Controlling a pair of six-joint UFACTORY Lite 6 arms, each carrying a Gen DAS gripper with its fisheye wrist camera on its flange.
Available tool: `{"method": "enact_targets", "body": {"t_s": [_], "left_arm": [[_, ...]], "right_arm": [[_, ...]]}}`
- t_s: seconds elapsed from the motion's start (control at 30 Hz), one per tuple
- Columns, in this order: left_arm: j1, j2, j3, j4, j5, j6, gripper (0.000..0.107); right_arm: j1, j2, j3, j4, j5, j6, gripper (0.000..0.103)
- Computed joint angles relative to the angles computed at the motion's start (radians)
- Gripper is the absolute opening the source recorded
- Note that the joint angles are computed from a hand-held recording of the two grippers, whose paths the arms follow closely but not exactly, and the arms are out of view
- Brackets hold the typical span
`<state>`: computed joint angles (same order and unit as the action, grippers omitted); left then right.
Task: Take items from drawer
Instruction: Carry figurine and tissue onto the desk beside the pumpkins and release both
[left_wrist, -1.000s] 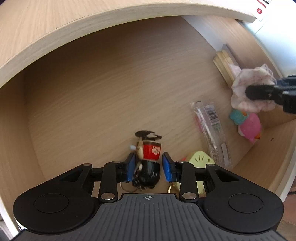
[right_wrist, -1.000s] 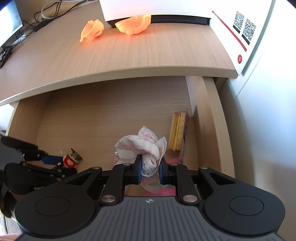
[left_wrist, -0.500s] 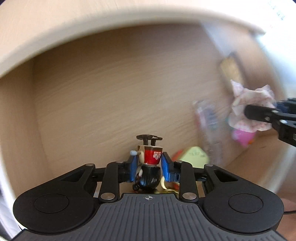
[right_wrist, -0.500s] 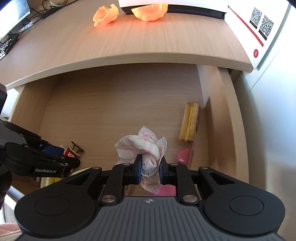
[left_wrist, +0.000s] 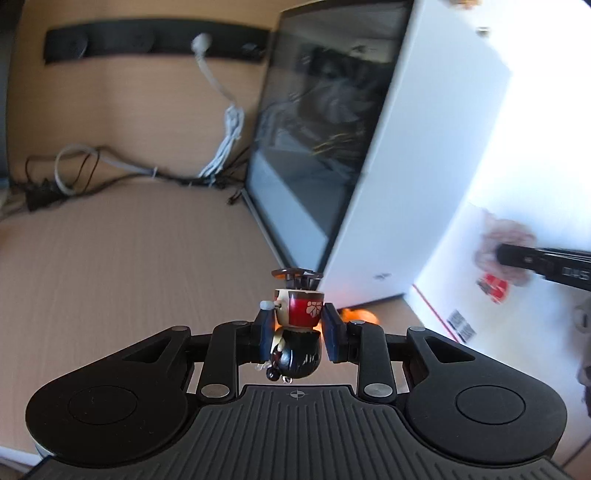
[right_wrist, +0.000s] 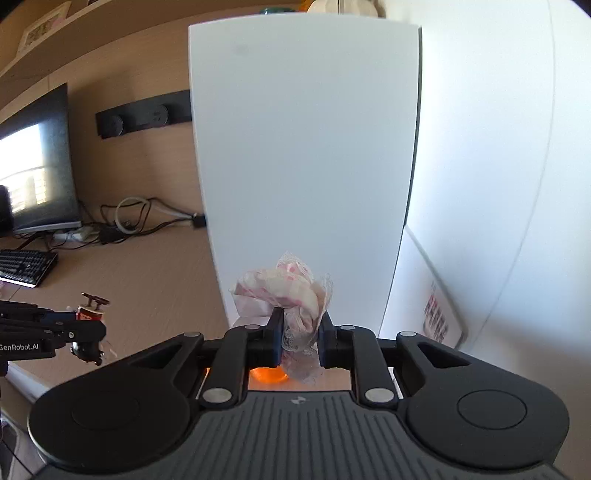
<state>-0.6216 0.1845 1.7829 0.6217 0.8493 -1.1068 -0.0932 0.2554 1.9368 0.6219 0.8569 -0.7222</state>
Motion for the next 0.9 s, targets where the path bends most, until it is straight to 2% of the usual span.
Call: {"method": "enact_targets", "body": {"t_s": [0.07,0.23,0.33,0.43,0.53,0.63,0.77,0.9], "left_arm": [[0.038,0.032,-0.043,0.007,-0.053,-0.025,0.031],[0.112,0.171,-0.086,-0.008,-0.171,-0.041,0.031],[0.130,0.196,-0.175,0.023,-0.220,-0.113,0.031],[0.152,0.220,-0.200,-0.027,-0.255,-0.075,0.031],[0.132,0.188,-0.279,0.074,-0.304,-0.185,0.030],[0.144,0.148,-0.362,0.151,-0.395,-0.291,0.030],[0.114,0.080,-0.435,0.445,-0.352,-0.589,0.030],[0.115,-0.057,-0.515,0.453,-0.323,-0.646,0.030]], "right_arm": [[0.008,0.064,0.079,-0.027,0.020,0.039,0.017],[0.044,0.146,0.109,-0.095,0.018,0.082,0.017],[0.048,0.125,0.010,-0.097,-0.019,0.058,0.017],[0.063,0.149,0.004,-0.130,-0.039,0.088,0.017],[0.084,0.212,0.033,-0.168,-0.059,0.127,0.017],[0.093,0.255,0.058,-0.198,-0.060,0.149,0.017],[0.117,0.314,0.080,-0.259,-0.075,0.185,0.017],[0.138,0.391,0.104,-0.300,-0.084,0.215,0.017]]}}
